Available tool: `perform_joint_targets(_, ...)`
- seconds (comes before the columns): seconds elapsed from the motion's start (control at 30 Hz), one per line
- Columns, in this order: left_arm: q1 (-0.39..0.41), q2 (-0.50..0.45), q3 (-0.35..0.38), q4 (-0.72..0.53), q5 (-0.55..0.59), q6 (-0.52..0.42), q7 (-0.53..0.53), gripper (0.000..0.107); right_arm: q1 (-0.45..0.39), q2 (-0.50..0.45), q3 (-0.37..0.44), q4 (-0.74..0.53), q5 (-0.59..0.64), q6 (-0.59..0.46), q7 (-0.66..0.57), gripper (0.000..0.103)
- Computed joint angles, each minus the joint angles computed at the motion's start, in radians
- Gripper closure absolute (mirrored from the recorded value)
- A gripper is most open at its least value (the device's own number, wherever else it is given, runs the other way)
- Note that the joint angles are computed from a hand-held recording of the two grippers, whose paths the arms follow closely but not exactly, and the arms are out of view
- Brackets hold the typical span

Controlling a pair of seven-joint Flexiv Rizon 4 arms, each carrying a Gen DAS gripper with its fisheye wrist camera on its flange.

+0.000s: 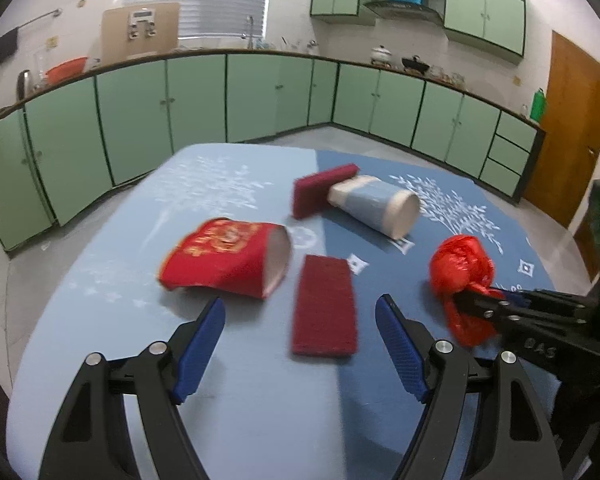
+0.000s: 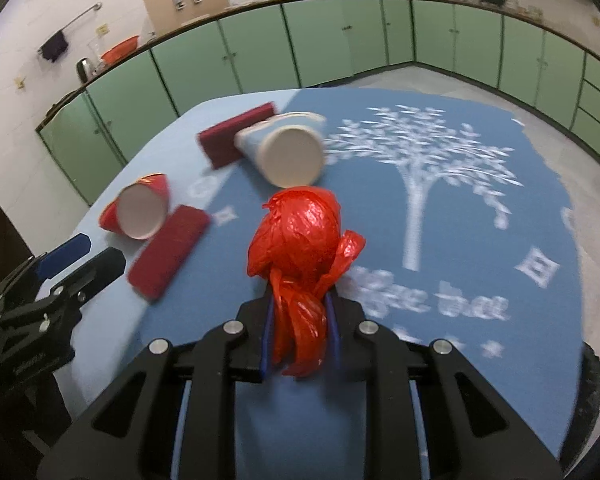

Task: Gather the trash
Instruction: 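Grasp the red plastic bag with the right tool, then grasp the dark red scouring pad with the left tool, then carry the red bag and scouring pad off the table over the black bin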

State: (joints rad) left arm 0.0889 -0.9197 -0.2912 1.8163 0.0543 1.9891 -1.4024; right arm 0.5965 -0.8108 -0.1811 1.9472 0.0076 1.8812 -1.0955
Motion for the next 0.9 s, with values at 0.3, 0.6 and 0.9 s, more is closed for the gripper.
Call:
perform_joint_targets(0.3, -0.101, -0.016, 0.074, -0.083, -0.117, -0.175, 0.038, 0.032, -0.024, 0.009, 0.007, 0.039, 0.031, 0.039, -0.011, 0.083)
perform_joint_targets(0.6, -0.13, -0.024, 0.092, -0.097, -0.169, -0.217, 0.087, 0.065, -0.017, 0.002, 0.005, 0.033, 0.039, 0.043, -0.025, 0.083)
perform_joint_targets(0.9, -0.08, 0.001, 0.028, -0.035, -0.136, -0.123, 0.085, 0.066, 0.013, 0.04, -0.019, 0.072, 0.071, 0.07, -0.055, 0.083)
